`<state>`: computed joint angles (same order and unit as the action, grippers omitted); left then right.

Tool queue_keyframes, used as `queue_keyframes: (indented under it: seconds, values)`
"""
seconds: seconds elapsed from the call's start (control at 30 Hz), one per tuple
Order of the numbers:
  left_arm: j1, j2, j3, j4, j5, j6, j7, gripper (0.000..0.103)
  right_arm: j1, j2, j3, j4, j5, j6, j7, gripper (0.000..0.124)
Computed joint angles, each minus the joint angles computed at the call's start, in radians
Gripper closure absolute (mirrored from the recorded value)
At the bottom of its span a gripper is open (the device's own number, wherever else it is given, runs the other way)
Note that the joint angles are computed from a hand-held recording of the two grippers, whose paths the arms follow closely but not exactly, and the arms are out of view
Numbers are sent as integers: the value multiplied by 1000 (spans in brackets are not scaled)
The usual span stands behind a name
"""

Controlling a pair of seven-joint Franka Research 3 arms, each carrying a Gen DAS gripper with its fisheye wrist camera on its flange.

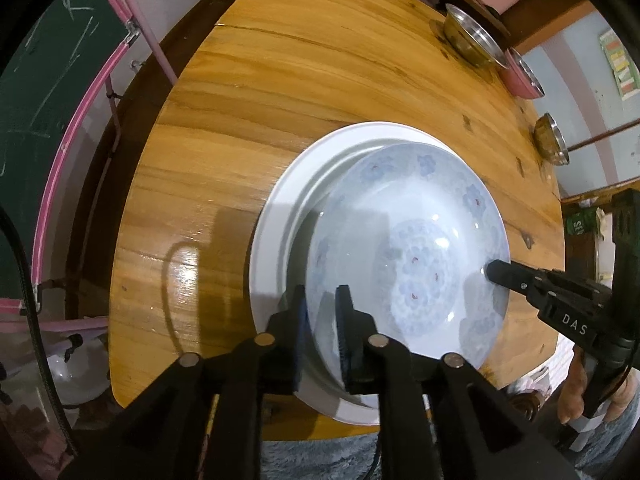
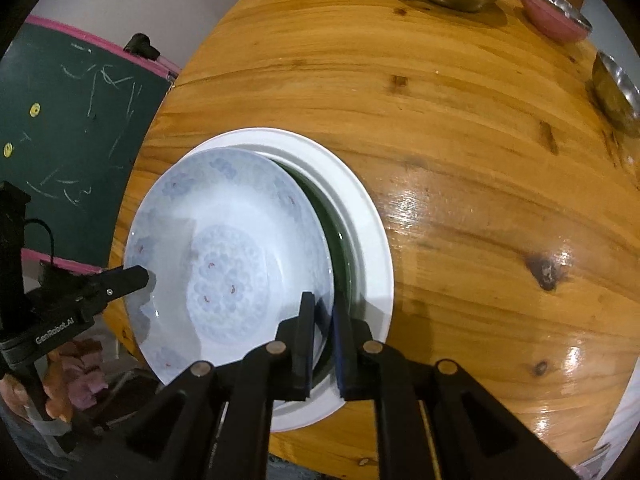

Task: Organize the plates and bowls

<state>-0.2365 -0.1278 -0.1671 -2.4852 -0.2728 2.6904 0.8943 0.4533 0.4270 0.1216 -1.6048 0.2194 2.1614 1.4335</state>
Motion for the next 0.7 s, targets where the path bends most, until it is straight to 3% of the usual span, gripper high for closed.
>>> queue_keyframes:
  seconds: [0.2,0.33,0.43,0.57,0.7]
  values:
    - [15,-26,-15,12,99,-6,-58,67,22,-33,-12,-26,-63,44,6,115]
    - [4,-44,-7,19,116,-2,-49,64,7,-59,-7,-40,-52,63,-11,115]
    - [2,-48,-10,29,136,-5,-62,52,-4,-66,-7,-46,-39,64,-18,115]
    - [4,-49,-22,52,197,-23,-95,49,-14,-71,-5,-54,-19,62,-17,114]
    - [1,-50,-27,75,229,-35,-119,40,-26,-91,-3,-78,3,63,-33,114]
